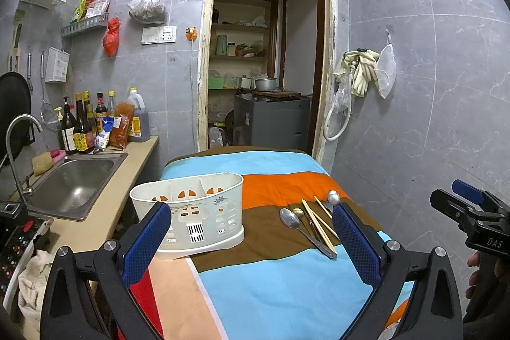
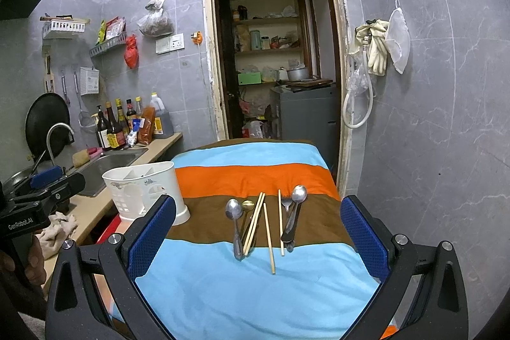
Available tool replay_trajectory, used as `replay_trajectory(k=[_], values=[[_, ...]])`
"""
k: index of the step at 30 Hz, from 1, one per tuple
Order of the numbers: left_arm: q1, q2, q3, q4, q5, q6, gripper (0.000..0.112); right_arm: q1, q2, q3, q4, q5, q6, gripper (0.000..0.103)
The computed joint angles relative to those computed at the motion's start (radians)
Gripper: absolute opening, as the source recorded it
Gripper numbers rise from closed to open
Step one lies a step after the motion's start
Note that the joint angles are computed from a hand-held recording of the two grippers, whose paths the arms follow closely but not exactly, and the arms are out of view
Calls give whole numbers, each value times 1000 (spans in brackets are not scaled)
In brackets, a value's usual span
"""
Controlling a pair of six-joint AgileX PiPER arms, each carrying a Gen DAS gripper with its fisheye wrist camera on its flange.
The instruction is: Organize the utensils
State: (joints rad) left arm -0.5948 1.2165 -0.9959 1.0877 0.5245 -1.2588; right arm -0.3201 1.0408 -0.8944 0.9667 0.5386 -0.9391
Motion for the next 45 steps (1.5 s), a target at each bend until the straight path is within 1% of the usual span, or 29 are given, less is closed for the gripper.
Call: replay_trajectory(k=[4,5,6,8,11,13,15,18,20,23,25,26,28,29,32,34,37,38,39,41,43,44,45], values=[[-8,68,-55,-11,15,13,102,-26,35,-20,34,13,-40,101],[-11,79,-63,-8,16,10,102,-17,50,-31,29,-1,-32,101],[2,83,-68,-26,-1,31,102,-27,60,-36,38,3,-43,101],[4,112,-92,-42,-15,42,102,-13,78,-58,-1,-16,1,101],[20,159,-130,-92,-59,70,102,-48,114,-90,5,5,-14,101],[55,195,-168,-173,-99,147,102,-64,142,-115,-15,13,-9,101],[62,237,-206,-235,-115,202,102,-88,177,-143,-9,36,-23,101],[67,309,-281,-329,-101,286,102,-97,242,-192,-26,50,-3,101],[67,346,-317,-353,-91,303,102,-98,295,-220,-21,50,-11,101],[75,414,-383,-426,-76,361,102,-83,376,-271,-27,40,-13,101],[83,465,-434,-472,-64,397,102,-81,442,-322,-36,54,-17,101],[89,490,-461,-501,-58,421,102,-87,487,-360,-32,75,-28,101],[95,560,-536,-562,-35,468,102,-92,566,-433,-36,118,-28,101],[98,595,-577,-592,-20,492,102,-88,596,-456,-39,125,-25,101],[103,694,-687,-645,19,527,100,-89,720,-572,-47,189,-12,101],[106,762,-765,-671,57,549,94,-81,812,-669,-79,227,25,101],[112,872,-909,-722,140,585,86,-61,956,-828,-134,292,84,101],[115,906,-954,-732,165,590,84,-56,988,-862,-147,301,97,101],[118,942,-1003,-740,193,595,81,-48,1046,-931,-163,328,123,101],[125,1002,-1090,-755,247,608,76,-36,1137,-1045,-183,375,156,95],[134,1061,-1178,-773,300,618,70,-29,1219,-1149,-196,423,176,79],[141,1093,-1227,-790,330,622,69,-17,1280,-1232,-216,454,206,75],[149,1121,-1272,-811,356,631,67,-14,1326,-1301,-230,488,232,68]])
